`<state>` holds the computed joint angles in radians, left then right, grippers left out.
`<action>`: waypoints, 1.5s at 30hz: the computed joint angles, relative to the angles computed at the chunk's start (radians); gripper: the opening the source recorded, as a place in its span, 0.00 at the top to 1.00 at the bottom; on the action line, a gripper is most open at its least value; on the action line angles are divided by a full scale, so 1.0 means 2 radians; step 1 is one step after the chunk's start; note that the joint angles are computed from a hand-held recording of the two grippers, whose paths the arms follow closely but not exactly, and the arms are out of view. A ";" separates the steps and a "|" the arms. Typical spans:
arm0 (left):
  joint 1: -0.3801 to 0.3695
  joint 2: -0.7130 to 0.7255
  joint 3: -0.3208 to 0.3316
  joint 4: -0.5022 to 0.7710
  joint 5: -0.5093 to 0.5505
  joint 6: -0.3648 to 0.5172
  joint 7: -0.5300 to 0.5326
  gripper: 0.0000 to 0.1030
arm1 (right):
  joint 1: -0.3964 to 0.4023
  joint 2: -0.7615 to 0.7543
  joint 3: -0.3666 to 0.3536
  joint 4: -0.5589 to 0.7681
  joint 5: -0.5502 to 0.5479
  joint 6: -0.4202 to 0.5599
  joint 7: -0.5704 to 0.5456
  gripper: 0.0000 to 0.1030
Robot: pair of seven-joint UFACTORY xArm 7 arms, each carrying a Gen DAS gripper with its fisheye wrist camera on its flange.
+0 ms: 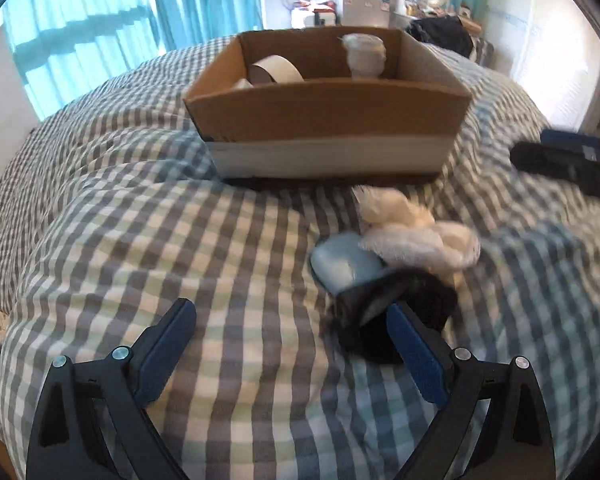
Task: Organize objects
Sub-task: 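Move both tools back toward the black lid and white cloth, then grasp the black round lid with the left tool while the right tool grasps the white cloth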
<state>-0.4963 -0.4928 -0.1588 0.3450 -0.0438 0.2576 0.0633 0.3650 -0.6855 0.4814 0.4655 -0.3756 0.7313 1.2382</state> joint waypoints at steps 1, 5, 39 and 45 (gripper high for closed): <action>0.010 -0.001 -0.017 -0.004 0.014 -0.003 -0.006 0.04 | 0.000 0.001 -0.001 -0.001 0.001 0.001 0.000 0.10; 0.014 0.032 -0.033 0.008 0.041 -0.012 -0.009 0.12 | -0.001 0.006 -0.002 0.000 0.001 0.000 0.002 0.10; 0.018 -0.025 0.073 0.027 -0.040 0.005 0.113 0.89 | 0.040 0.263 -0.050 0.126 -0.065 -0.025 0.009 0.36; 0.012 -0.019 0.075 0.024 -0.064 0.005 0.136 0.89 | 0.063 0.279 -0.071 0.135 -0.055 -0.014 -0.016 0.75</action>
<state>-0.4731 -0.5305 -0.0088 0.3925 -0.1710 0.2669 0.3344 0.4908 -0.1277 0.3394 0.7355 -0.4857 0.7028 1.2058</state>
